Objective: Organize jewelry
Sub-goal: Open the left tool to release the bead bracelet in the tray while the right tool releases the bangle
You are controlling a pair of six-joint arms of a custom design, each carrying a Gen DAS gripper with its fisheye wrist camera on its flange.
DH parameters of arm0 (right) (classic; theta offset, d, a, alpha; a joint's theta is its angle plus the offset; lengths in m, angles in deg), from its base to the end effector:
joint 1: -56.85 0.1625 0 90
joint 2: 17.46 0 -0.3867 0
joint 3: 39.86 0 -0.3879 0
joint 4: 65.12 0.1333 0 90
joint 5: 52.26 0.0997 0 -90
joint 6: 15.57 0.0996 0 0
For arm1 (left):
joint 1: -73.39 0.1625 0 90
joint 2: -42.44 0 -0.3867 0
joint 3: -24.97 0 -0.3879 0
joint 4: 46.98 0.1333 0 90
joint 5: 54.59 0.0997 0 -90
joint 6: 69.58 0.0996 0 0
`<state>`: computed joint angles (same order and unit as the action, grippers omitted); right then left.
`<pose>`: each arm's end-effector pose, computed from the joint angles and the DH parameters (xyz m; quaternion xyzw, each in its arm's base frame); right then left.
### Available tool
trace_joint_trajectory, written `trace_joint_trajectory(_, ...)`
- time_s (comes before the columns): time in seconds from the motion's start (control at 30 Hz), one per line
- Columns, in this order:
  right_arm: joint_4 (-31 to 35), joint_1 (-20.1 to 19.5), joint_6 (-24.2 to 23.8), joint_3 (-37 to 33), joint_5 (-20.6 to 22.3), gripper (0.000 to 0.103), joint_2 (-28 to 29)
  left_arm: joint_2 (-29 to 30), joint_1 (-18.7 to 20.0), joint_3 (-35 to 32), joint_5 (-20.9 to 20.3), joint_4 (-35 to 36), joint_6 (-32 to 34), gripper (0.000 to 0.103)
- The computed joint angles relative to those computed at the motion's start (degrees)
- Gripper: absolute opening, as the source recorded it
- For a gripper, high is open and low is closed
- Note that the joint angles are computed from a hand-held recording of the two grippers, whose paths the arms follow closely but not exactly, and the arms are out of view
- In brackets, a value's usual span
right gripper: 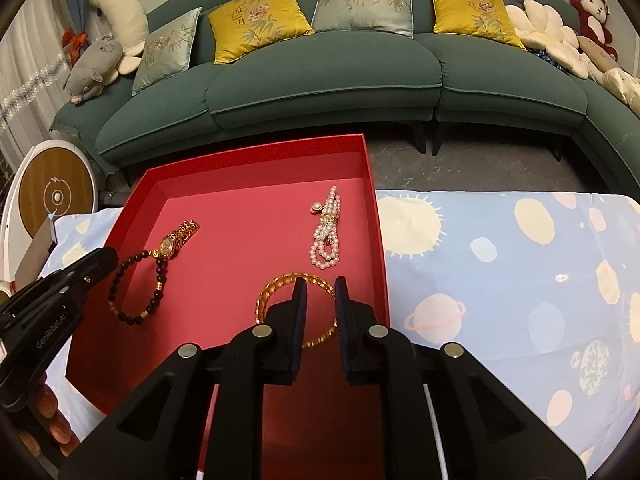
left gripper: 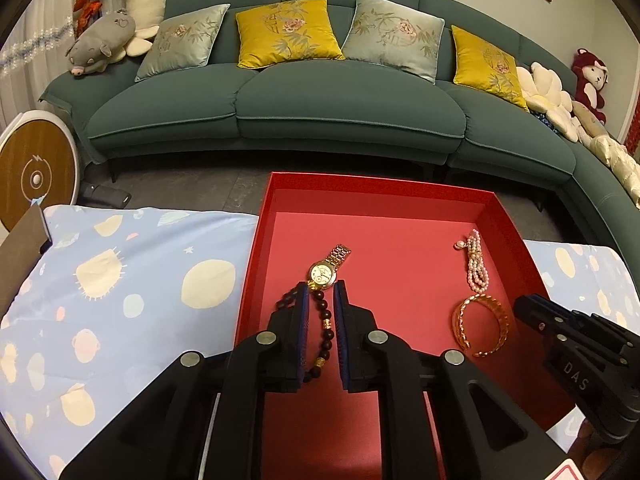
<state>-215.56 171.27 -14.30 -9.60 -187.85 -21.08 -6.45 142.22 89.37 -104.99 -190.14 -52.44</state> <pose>0.4098 -0.7522 0.0105 0.0667 -0.8867 0.3437 0.3018 -0.0887 -0.7740 0.3503 0.1890 0.8771 -0.3147 0.3097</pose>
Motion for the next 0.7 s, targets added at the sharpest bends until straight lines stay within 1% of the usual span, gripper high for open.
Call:
trace_joint_trajectory(0.13,-5.34,1.06,0.82,9.09,0.79,0.014,-5.29,-2.76,-0.8,3.5,0.29,-1.59,0.29,0.015)
trace_joint_trajectory(0.3,-11.79,3.37,2.47,23.19,1.08,0.015,-13.73,-9.04,-2.62,10.19,0.43,-1.3,-1.61,0.016)
trace_joint_trajectory(0.37,-13.95,4.47,3.17,28.33,0.36,0.015,-16.8,-11.98,-3.45,13.43,0.58,-1.78,-2.1,0.02)
trace_joint_trajectory(0.4,-15.22,5.07,3.14,30.7,-0.3,0.016,-18.1,-13.64,-3.96,15.33,0.88,-2.35,-2.13,0.026)
trace_joint_trajectory(0.43,-16.32,5.71,2.9,33.1,-0.96,0.019,-19.41,-15.34,-4.43,17.25,1.09,-2.76,-1.98,0.031)
trace_joint_trajectory(0.5,-18.96,7.17,2.42,37.62,-3.06,0.029,-21.49,-18.44,-5.38,21.02,2.16,-3.82,-1.41,0.037)
trace_joint_trajectory(0.57,-20.59,8.45,2.53,42.06,-4.35,0.03,-23.31,-21.62,-6.13,24.74,2.92,-4.35,-1.68,0.038)
trace_joint_trajectory(0.6,-20.46,8.98,3.08,43.8,-4.93,0.03,-24.05,-23.34,-6.26,26.48,2.86,-3.72,-2.3,0.041)
trace_joint_trajectory(0.67,-19.46,9.79,4.83,47.26,-5.55,0.03,-25.43,-26.3,-6.29,29.35,2.87,-1.92,-3.82,0.041)
trace_joint_trajectory(0.7,-18.97,10.1,6.04,48.82,-5.63,0.032,-25.95,-27.73,-6.23,31.0,3.01,-1.25,-4.61,0.041)
